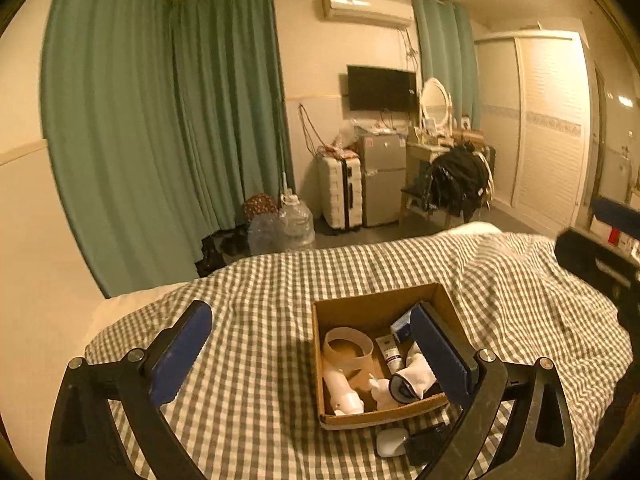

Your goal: Organize objects

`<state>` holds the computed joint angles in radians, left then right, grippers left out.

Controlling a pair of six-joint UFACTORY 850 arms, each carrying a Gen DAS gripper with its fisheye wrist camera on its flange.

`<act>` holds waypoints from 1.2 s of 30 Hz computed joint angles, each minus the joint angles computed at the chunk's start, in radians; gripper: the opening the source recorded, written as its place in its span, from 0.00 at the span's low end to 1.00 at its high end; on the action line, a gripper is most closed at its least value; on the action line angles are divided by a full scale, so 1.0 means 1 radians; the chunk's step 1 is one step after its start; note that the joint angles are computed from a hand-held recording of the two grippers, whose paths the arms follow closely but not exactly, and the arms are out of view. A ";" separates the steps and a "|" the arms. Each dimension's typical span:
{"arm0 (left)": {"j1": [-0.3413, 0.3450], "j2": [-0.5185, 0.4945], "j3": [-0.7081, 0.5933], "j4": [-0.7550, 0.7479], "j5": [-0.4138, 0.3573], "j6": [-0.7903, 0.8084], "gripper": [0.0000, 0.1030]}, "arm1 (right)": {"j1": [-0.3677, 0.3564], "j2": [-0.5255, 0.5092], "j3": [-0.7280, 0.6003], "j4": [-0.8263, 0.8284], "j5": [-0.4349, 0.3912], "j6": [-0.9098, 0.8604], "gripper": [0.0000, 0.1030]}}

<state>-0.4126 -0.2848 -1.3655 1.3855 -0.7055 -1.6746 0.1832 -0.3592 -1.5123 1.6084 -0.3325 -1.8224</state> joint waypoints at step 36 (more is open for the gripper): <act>0.018 -0.171 0.183 -0.163 0.146 -0.081 1.00 | 0.046 -0.257 0.079 -0.890 0.077 0.799 0.93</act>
<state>-0.3941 -0.4554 -1.1829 1.2221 -0.5600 -1.7553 0.2291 -0.6161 -1.4330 0.7181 -0.2555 -1.0232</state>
